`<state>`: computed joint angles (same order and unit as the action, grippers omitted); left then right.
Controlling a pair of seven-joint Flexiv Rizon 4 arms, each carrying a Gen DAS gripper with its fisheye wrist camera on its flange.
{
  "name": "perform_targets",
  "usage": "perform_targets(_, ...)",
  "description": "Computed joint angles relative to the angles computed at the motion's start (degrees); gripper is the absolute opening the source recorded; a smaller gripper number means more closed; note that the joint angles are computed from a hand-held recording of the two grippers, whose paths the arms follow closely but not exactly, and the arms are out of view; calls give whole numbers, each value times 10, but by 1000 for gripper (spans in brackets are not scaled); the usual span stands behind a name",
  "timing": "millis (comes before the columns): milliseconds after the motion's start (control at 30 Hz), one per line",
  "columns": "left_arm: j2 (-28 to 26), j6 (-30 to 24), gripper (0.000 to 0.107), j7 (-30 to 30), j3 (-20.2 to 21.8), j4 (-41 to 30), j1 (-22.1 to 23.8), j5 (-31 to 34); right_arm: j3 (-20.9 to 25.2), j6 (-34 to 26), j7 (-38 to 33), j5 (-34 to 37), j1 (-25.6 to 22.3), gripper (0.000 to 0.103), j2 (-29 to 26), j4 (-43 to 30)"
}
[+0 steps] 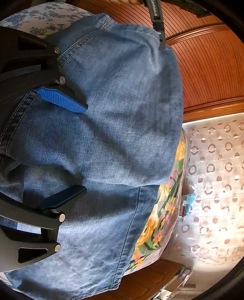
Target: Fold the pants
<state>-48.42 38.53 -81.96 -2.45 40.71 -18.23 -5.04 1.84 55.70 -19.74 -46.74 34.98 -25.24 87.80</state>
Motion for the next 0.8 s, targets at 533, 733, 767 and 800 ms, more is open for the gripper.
perform_targets(533, 129, 145, 57, 52, -48, 251, 16, -57, 3, 0, 30, -36, 7, 82, 29, 23)
perform_targets(733, 134, 130, 44, 55, -45, 275, 10, -64, 21, 3, 40, -51, 7, 76, 48, 49)
perform_targets(767, 136, 131, 40, 56, -45, 281, 10, -65, 24, 6, 44, -52, 6, 76, 51, 56)
perform_targets(800, 137, 131, 38, 58, -46, 285, 10, -66, 26, 6, 44, -51, 5, 76, 54, 60)
